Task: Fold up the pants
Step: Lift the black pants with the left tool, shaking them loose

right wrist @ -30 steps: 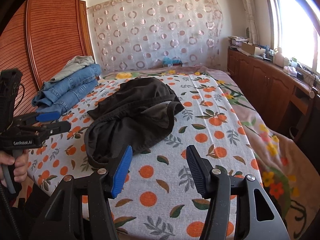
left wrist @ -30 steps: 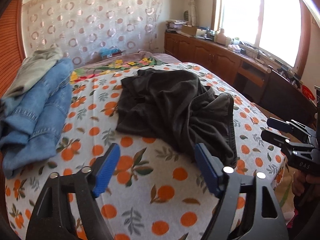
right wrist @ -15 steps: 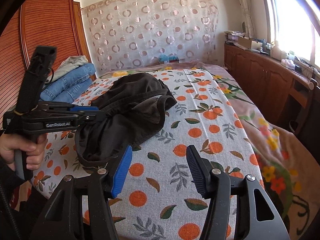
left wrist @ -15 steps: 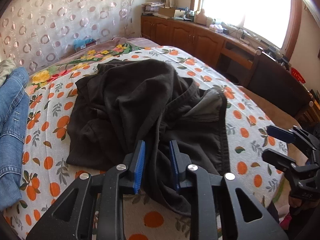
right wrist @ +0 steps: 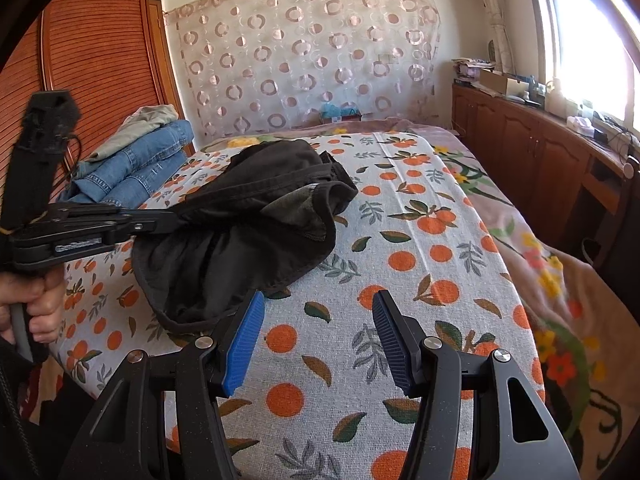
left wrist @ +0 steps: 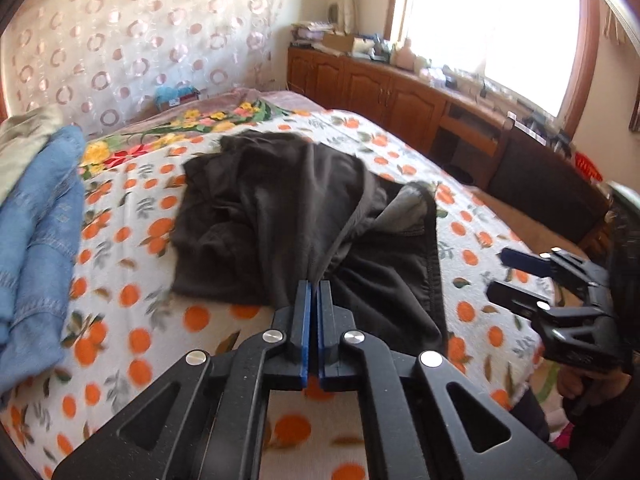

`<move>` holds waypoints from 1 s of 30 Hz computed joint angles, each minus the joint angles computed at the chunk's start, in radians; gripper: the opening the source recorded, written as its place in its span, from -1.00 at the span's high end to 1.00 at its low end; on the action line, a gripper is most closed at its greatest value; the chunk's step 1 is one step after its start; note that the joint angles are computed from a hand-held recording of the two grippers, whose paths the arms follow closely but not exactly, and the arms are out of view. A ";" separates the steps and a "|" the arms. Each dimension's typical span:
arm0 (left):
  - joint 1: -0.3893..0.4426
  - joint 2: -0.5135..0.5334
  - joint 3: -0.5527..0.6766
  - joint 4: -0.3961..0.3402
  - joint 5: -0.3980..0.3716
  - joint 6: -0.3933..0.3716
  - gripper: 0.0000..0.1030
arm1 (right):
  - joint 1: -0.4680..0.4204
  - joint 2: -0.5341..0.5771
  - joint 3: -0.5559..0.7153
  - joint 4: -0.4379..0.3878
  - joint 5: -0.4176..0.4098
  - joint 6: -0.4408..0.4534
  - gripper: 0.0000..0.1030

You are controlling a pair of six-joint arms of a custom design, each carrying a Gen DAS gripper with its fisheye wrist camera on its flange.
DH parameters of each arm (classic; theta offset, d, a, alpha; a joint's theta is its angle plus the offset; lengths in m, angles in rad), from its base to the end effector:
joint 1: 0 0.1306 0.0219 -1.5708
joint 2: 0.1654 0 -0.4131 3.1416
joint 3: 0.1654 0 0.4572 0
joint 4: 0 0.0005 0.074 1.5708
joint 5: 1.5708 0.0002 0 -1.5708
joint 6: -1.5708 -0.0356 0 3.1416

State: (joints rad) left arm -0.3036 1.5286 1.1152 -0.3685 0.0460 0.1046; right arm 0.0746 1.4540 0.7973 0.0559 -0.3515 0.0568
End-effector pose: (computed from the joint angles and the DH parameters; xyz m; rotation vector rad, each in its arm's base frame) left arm 0.5423 -0.1721 0.2796 0.2576 2.3519 -0.2529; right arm 0.4903 0.0484 0.2032 -0.3413 2.1285 0.3912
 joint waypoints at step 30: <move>0.045 -0.286 -0.250 0.008 -0.111 0.049 0.47 | 0.021 0.017 0.014 -0.001 -0.002 -0.002 -0.13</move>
State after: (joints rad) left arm -0.2590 1.2431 0.8653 -0.3607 -0.0652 0.1531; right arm 0.0954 1.4705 0.8108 0.0549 -0.3536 0.0552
